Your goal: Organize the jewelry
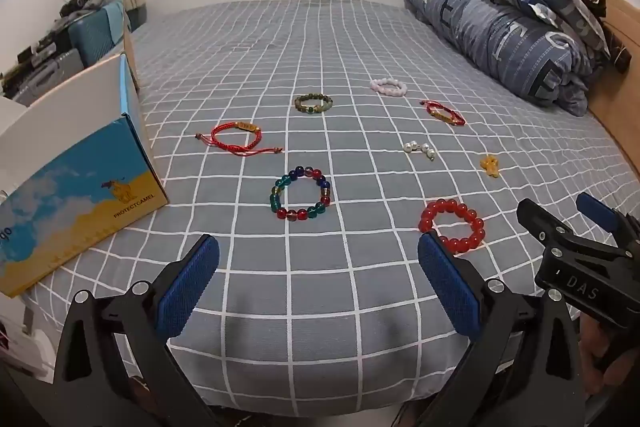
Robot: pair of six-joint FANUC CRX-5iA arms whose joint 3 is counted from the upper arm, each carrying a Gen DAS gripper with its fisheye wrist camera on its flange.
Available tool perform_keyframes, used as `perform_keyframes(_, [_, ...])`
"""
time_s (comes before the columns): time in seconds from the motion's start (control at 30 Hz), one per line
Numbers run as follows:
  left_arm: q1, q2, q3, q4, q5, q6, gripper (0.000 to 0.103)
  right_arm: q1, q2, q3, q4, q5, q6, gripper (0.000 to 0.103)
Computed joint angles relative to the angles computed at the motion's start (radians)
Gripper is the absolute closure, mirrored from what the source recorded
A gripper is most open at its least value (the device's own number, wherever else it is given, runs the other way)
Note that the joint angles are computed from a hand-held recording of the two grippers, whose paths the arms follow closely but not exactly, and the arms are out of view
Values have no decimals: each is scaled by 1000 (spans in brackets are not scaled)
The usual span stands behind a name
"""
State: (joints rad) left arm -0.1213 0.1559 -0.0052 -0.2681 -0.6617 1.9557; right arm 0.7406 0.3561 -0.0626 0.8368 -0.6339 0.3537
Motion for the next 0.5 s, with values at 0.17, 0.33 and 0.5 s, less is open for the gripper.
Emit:
perform_keyframes(0.17, [-4, -1, 1, -17, -6, 20, 6, 1, -4, -6, 5, 5, -3, 7])
perform_keyframes(0.33, [4, -15, -12, 3, 3, 7, 6, -4, -8, -11, 2, 9, 2, 7])
perform_keyframes(0.5, [0, -9, -3, 0, -1, 9, 6, 5, -10, -17, 33, 3, -18, 7])
